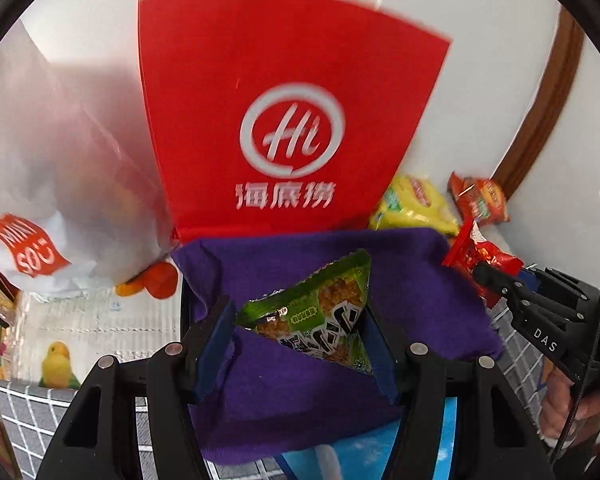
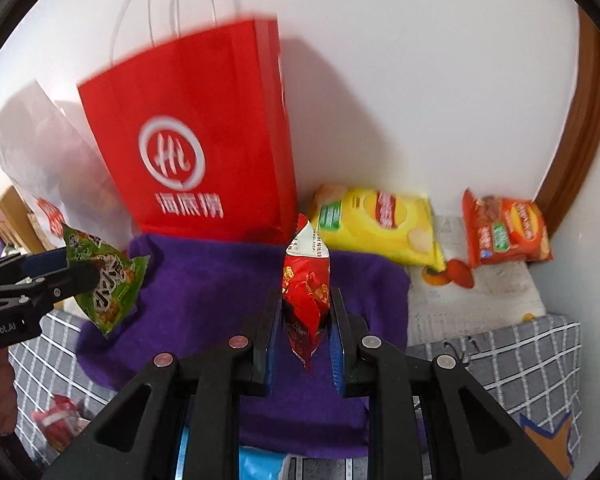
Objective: Organize snacks
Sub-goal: 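Carry the red packet onto the purple towel and open the right tool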
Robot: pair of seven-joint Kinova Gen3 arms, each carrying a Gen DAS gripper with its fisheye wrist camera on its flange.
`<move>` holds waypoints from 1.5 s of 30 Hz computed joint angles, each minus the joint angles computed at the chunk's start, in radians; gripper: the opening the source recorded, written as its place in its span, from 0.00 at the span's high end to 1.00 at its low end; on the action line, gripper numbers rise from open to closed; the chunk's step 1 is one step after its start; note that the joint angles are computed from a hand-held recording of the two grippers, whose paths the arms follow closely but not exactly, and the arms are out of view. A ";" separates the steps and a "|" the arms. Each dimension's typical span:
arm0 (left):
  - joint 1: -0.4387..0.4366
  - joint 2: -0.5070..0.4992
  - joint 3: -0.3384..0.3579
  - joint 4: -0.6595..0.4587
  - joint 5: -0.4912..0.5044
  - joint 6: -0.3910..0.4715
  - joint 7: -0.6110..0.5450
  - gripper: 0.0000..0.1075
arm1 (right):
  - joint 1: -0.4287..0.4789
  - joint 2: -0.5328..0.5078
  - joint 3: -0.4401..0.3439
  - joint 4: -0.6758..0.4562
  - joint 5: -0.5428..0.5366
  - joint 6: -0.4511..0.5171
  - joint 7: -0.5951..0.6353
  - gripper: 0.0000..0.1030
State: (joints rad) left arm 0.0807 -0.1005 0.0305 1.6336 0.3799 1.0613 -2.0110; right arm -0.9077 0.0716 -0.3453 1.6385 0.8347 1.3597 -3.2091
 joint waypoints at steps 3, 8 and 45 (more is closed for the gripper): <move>-0.003 0.025 0.006 0.003 -0.032 -0.016 0.015 0.44 | 0.035 0.011 0.024 0.022 -0.046 -0.060 0.041 0.80; -0.009 0.054 0.012 0.010 -0.049 -0.029 0.024 0.44 | 0.092 0.013 0.052 0.066 -0.124 -0.168 0.086 0.80; 0.010 0.090 0.028 0.031 -0.039 -0.007 0.032 0.27 | 0.052 0.047 0.062 -0.010 -0.125 -0.054 0.105 0.23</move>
State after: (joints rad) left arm 0.0908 -0.0106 0.0581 1.6643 0.3408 1.0546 -1.9792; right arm -0.8561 0.1185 -0.2833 1.6289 0.7099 1.3056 -3.1045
